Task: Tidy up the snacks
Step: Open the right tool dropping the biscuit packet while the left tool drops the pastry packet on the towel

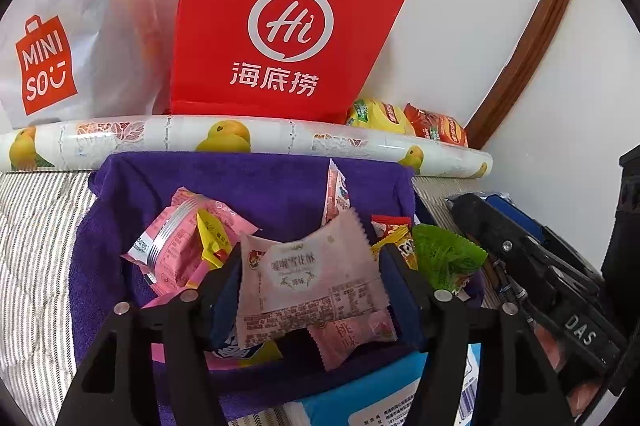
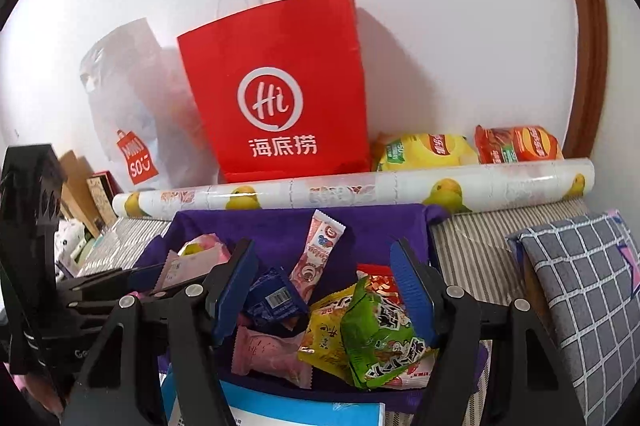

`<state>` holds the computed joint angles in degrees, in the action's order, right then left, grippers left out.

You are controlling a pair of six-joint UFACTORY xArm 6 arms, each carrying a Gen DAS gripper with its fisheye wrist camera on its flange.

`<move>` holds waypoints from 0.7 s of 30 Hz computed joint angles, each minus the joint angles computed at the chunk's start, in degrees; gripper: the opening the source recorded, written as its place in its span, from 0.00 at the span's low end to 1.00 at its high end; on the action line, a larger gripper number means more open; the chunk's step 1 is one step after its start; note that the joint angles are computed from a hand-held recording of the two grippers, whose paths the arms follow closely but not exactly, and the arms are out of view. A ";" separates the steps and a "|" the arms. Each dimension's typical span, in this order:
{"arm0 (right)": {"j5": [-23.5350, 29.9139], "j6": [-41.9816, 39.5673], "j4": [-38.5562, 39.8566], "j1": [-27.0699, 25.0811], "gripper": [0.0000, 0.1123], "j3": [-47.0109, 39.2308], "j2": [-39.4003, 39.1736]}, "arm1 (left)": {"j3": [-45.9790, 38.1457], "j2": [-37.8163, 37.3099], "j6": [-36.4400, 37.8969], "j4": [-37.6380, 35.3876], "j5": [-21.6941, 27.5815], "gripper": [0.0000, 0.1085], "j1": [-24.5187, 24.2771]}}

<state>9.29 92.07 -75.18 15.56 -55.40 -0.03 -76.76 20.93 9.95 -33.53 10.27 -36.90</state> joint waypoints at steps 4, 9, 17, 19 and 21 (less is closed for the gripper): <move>-0.46 0.99 0.32 -0.60 0.61 0.09 0.20 | 0.68 -0.65 3.27 -3.82 -1.85 0.61 -0.52; -0.57 2.54 -0.75 -0.77 0.61 0.04 0.25 | 0.97 -1.09 5.14 -6.58 -2.81 0.67 -0.79; 0.26 2.89 -1.64 -0.24 0.61 0.03 -0.08 | 1.18 -1.60 6.83 -9.45 -3.03 0.68 -0.77; 0.46 1.46 -0.44 -0.04 0.61 0.20 -0.29 | 1.64 -2.00 5.31 -7.75 -3.22 0.68 -0.67; -0.85 -0.98 1.24 -0.14 0.61 0.42 -0.42 | 2.42 -2.71 4.41 -6.19 -3.58 0.68 -0.61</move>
